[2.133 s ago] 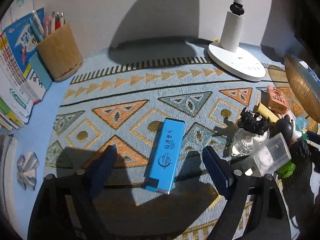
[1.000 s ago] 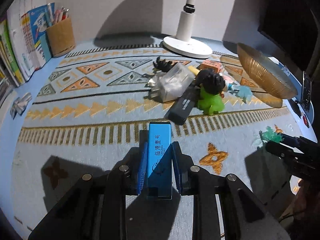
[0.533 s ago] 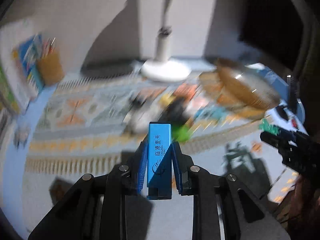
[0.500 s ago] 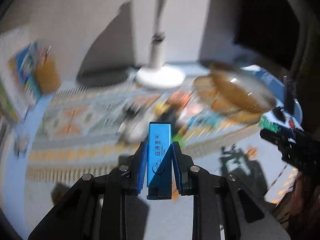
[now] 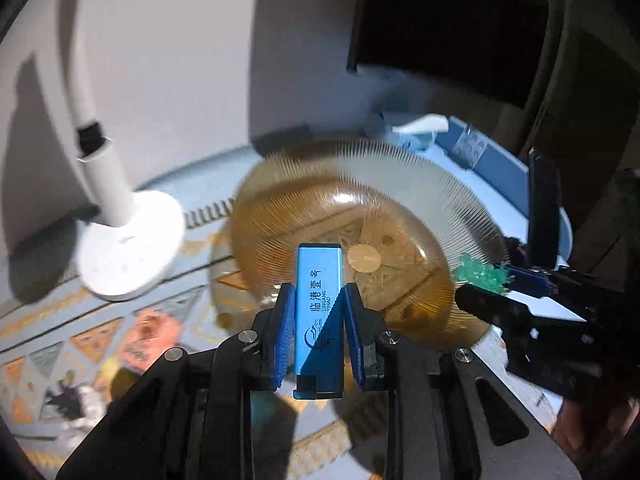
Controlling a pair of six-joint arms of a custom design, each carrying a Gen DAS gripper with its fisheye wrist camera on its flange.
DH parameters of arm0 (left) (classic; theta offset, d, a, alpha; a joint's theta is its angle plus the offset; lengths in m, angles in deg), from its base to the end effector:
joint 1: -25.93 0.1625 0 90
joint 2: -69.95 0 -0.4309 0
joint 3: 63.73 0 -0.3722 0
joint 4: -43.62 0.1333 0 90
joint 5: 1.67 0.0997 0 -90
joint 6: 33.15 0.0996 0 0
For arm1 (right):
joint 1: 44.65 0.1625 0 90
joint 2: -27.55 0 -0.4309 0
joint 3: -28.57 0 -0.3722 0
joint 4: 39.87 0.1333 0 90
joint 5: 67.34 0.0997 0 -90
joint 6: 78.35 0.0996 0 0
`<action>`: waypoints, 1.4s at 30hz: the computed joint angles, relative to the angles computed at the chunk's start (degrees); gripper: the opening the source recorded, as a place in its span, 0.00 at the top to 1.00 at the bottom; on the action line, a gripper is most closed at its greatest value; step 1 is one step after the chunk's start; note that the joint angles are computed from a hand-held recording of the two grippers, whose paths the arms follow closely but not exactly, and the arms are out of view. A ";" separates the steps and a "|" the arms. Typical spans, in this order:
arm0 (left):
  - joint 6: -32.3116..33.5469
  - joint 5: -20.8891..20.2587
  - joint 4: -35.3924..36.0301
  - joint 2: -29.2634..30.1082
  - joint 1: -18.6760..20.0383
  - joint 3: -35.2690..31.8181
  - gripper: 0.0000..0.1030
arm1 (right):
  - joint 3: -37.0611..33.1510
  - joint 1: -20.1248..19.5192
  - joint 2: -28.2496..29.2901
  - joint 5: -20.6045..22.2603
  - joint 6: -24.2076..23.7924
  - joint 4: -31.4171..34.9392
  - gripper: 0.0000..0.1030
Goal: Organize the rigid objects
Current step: 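Carry the lighter into the bowl with the left gripper while the right drops a green translucent toy in, then move both grippers back from the bowl to the pile of items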
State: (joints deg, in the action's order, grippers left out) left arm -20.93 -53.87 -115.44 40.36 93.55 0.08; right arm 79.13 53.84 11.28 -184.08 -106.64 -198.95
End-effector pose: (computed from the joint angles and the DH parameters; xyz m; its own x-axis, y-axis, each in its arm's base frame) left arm -0.1284 -0.8223 0.1583 -0.7782 0.1382 -0.6126 0.4883 0.7466 -0.4519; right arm 0.2136 -0.8314 0.0574 -0.7537 -0.2775 0.5958 -0.5433 0.7731 -0.3273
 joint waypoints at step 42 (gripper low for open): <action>5.19 18.03 -41.19 -33.02 -3.63 49.00 0.30 | 25.53 8.29 -8.10 11.10 1.32 -15.43 0.38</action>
